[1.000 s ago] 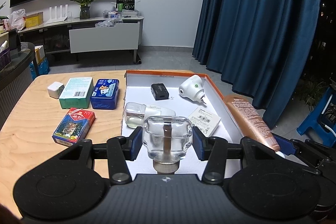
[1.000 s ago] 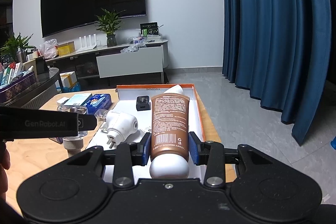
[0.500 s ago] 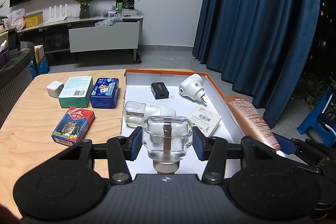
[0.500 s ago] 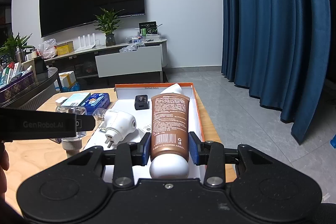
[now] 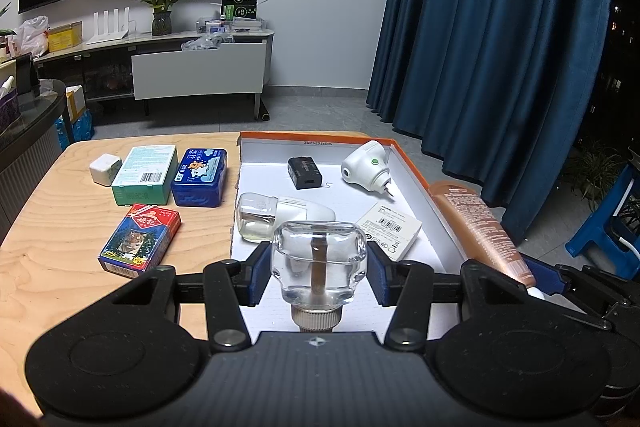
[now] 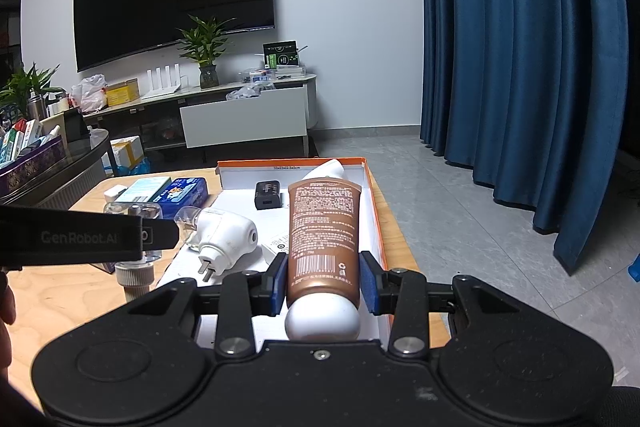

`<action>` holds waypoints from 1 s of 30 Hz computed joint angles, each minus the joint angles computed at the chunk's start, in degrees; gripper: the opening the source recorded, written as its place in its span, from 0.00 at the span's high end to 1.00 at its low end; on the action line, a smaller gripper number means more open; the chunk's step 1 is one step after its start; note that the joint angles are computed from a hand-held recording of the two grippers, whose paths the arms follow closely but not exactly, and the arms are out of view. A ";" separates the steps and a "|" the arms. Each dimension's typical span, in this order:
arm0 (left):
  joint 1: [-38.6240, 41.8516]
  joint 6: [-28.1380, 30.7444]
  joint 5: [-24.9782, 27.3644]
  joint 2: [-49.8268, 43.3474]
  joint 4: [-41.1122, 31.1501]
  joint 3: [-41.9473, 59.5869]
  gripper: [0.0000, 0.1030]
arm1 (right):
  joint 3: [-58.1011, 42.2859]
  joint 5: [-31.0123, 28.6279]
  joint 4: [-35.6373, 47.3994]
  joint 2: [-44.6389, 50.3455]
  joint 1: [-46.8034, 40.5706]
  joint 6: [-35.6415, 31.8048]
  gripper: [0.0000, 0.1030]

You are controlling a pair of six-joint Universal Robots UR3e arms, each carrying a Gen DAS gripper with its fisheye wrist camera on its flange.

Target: Organize rigid objects

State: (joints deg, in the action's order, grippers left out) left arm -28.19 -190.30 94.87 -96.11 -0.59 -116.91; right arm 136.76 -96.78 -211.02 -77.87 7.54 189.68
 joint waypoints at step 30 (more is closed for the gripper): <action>0.02 -0.42 -0.02 -0.44 0.21 0.13 0.52 | -0.09 -0.54 -0.99 1.45 0.35 0.50 0.56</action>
State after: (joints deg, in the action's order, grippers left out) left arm -28.17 -190.72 94.84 -96.55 -0.38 -116.77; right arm 136.67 -97.31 -212.01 -76.42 7.89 190.18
